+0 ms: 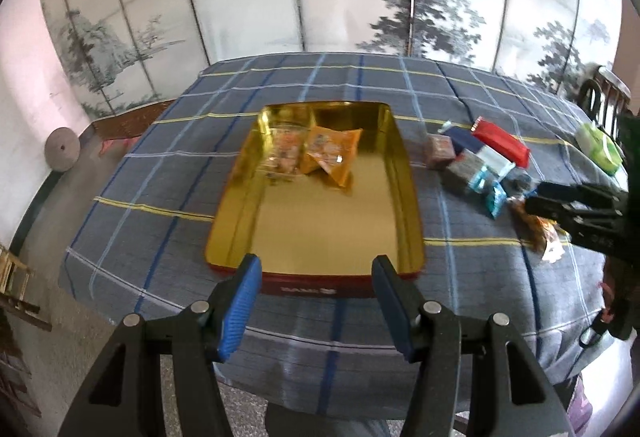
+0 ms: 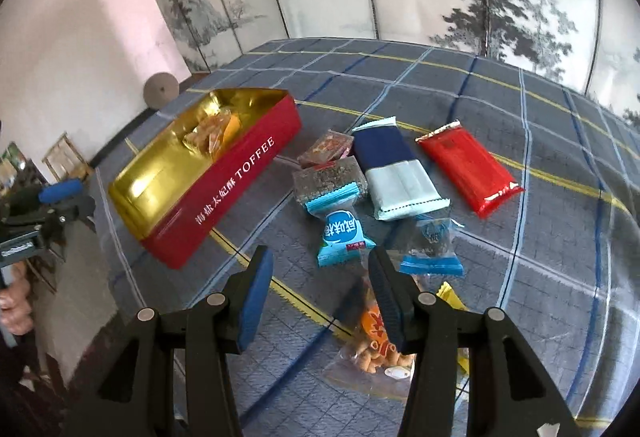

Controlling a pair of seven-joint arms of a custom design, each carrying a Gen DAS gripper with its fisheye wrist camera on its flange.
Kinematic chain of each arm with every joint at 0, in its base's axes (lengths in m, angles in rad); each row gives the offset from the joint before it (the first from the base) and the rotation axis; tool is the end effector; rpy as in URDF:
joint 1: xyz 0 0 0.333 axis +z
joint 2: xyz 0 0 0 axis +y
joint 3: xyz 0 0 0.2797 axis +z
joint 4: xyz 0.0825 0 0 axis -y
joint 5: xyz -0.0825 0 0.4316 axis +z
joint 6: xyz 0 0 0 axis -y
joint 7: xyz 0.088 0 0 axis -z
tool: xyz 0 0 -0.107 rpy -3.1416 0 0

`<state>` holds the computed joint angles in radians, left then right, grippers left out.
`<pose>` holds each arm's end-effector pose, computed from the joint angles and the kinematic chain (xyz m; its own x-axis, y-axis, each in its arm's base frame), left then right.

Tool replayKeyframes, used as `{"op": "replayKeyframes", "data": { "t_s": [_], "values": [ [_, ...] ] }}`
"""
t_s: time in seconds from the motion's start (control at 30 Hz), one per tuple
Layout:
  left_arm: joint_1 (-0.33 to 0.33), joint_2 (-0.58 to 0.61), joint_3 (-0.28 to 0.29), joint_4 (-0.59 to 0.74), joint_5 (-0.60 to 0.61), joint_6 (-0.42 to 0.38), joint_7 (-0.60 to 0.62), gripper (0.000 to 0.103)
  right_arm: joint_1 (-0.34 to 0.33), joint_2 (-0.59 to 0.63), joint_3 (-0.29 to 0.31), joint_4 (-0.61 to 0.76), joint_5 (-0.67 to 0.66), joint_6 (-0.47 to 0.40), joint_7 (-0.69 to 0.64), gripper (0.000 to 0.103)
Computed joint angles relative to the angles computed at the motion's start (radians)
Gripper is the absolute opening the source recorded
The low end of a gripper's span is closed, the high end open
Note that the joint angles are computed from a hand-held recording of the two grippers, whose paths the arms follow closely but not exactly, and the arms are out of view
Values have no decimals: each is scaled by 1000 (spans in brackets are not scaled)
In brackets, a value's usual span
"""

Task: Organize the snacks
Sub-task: 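Grasp the blue-wrapped candy with the right gripper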

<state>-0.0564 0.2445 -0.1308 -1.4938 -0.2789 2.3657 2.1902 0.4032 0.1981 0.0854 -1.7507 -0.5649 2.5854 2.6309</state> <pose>0.7094 -0.1276 0.5607 -0.5866 -0.8063 -0.0765 -0.6004 0.4963 -0.6271 0.6158 0.3345 0.4727 -0.1196 -0.9759 -0.1824 -0.7242 0.2114 -0.6563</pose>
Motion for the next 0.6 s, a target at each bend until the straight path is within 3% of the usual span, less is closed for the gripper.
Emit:
{"op": "replayKeyframes", "data": {
  "t_s": [0.17, 0.43, 0.5, 0.6],
  "values": [
    [-7, -17, -4, -18, 6, 9, 8, 59, -17, 79, 1, 93, 53, -10, -110, 48],
    [-17, 7, -4, 11, 23, -19, -1, 59, -34, 186, 14, 212, 179, -116, -263, 47],
    [-17, 9, -5, 12, 25, -26, 3, 59, -22, 198, 2, 223, 173, -135, -263, 27],
    [-19, -7, -8, -12, 24, -5, 19, 59, -3, 165, -17, 182, 133, -102, -217, 22]
  ]
}}
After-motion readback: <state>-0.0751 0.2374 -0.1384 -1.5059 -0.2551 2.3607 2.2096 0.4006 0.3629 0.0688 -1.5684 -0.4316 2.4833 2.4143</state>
